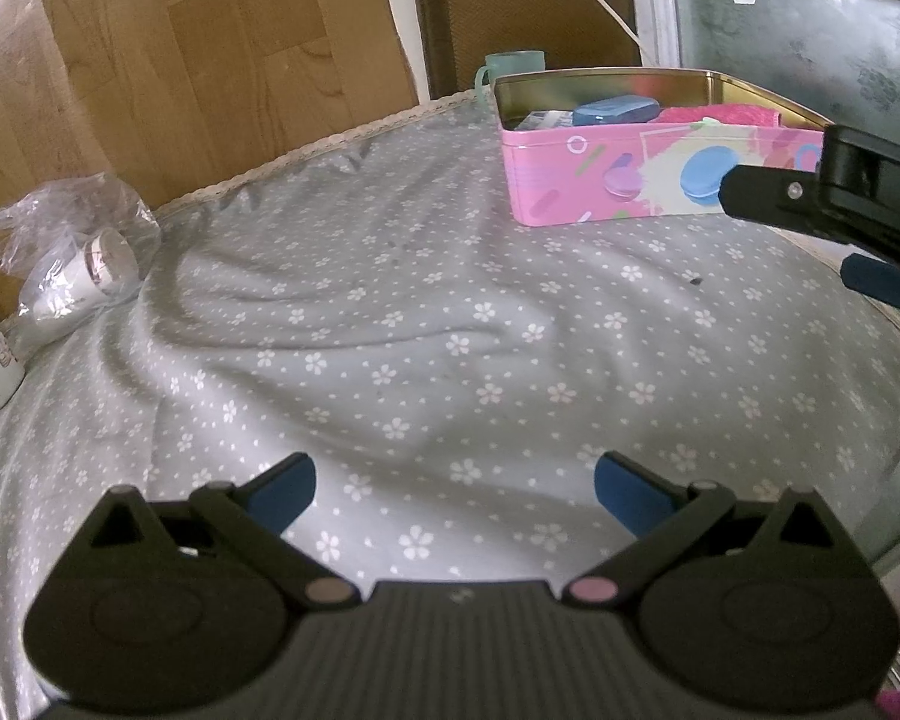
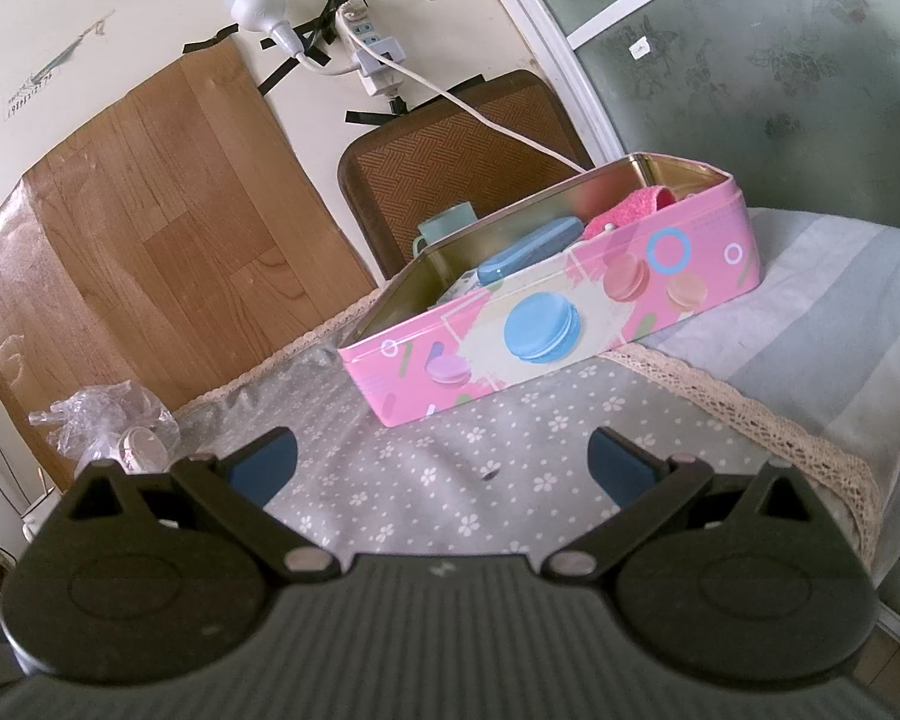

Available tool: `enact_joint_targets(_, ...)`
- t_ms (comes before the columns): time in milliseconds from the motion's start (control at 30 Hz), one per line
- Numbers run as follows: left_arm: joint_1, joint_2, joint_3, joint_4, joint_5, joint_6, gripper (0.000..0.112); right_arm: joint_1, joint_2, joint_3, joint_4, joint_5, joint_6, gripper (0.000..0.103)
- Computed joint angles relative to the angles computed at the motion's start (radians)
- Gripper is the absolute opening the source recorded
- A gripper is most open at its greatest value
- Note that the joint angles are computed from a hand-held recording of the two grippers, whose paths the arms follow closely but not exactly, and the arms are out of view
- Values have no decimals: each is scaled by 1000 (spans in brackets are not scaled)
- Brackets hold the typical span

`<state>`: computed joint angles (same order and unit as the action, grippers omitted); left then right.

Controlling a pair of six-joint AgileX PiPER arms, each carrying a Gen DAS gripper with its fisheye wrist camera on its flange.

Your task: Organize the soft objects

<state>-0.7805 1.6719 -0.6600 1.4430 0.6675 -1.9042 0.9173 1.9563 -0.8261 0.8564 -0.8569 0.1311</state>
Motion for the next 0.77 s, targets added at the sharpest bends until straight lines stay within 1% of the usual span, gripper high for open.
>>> enact_joint_targets(567,2,-2,1,6,-10,1,103,3,-1,-2,9,1,-7,103)
enact_joint_targets(700,-1,-23,30,69,-4,-52,103,5,5,-2,9,-4,-6,103)
enact_joint_targets(767,8,-39,42,94,-19,-64,103,6,5,-3,11,-4,-6,103)
